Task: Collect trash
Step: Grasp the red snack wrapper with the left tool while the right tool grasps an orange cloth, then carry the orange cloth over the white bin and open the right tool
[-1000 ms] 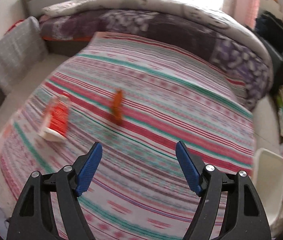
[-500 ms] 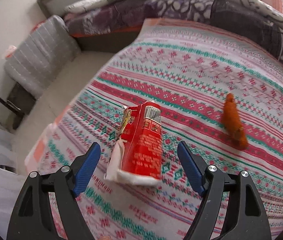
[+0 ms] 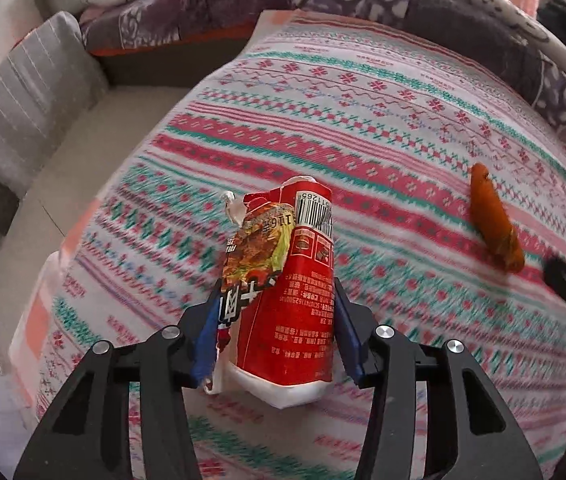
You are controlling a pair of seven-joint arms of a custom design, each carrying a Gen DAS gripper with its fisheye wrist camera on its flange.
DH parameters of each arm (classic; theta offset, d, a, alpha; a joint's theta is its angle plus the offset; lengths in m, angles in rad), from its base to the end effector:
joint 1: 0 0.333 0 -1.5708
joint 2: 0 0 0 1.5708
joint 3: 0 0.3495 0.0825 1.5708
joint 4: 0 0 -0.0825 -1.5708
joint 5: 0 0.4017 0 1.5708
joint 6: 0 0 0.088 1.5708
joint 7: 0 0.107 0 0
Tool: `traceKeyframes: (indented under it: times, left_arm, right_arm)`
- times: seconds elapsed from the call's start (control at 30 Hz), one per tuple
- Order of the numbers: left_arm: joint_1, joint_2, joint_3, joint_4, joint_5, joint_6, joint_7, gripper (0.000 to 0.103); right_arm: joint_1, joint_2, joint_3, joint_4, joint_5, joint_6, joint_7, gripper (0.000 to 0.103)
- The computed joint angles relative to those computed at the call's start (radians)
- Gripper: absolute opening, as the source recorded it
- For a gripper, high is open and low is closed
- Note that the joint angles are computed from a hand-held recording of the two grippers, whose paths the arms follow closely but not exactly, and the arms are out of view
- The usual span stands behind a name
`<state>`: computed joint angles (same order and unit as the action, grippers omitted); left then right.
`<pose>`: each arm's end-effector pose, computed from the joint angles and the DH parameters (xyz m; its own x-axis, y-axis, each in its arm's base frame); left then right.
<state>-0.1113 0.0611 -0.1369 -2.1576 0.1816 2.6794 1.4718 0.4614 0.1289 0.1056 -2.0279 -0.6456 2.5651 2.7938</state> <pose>0.5803 -0.1517 0.4434 -0.2644 -0.9600 -0.0922 -0.8510 0.2773 -0.4460 0.5263 0.3436 0.4503 -0.1586 -0.9840 -0.0808 -0.8154 0.1767 -0.5512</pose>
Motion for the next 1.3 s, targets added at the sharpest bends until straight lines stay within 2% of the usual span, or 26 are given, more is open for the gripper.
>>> traceKeyframes:
  times: [0.17,0.3,0.37,0.4,0.43,0.53,0.67,0.83,1.0,1.17,1.3]
  left_arm:
    - [0.031,-0.058,0.011,-0.110,-0.042,0.105,0.034,0.049]
    - [0.052,-0.076,0.008,-0.128,-0.036,0.107,0.021,0.049]
    - [0.060,-0.081,0.008,-0.132,-0.043,0.105,0.014,0.049]
    - [0.064,-0.084,0.008,-0.135,-0.045,0.108,0.007,0.049]
    - [0.067,-0.086,0.007,-0.136,-0.042,0.109,-0.001,0.049]
    - [0.079,-0.098,0.005,-0.145,-0.029,0.120,-0.049,0.049]
    - [0.093,-0.146,0.000,-0.158,-0.055,0.124,-0.098,0.048]
    - [0.115,-0.237,-0.029,-0.160,-0.059,0.114,-0.179,0.048]
    - [0.125,-0.342,-0.078,-0.171,-0.051,0.108,-0.229,0.048]
    - [0.114,-0.403,-0.118,-0.166,-0.069,0.086,-0.254,0.048]
    - [0.077,-0.457,-0.137,-0.177,-0.110,0.056,-0.265,0.048]
  right_arm:
    - [0.024,0.122,-0.010,0.138,0.015,-0.040,-0.057,0.095]
    - [0.051,0.168,-0.031,0.184,-0.015,-0.056,-0.067,0.078]
    - [0.065,0.173,-0.043,0.188,-0.055,-0.043,-0.062,0.060]
    - [0.065,0.169,-0.044,0.184,-0.055,-0.037,-0.066,0.041]
    - [0.065,0.168,-0.041,0.187,-0.046,-0.038,-0.076,0.017]
    - [0.064,0.151,-0.034,0.182,-0.016,-0.034,-0.093,0.017]
    - [0.074,0.065,-0.042,0.120,-0.075,0.014,-0.005,0.017]
    - [0.049,-0.052,-0.018,0.050,-0.136,0.036,0.096,0.017]
    - [0.005,-0.189,0.030,-0.033,-0.220,0.019,0.202,0.017]
    - [-0.041,-0.321,0.082,-0.114,-0.231,-0.028,0.244,0.017]
    - [-0.075,-0.411,0.113,-0.181,-0.204,-0.043,0.274,0.017]
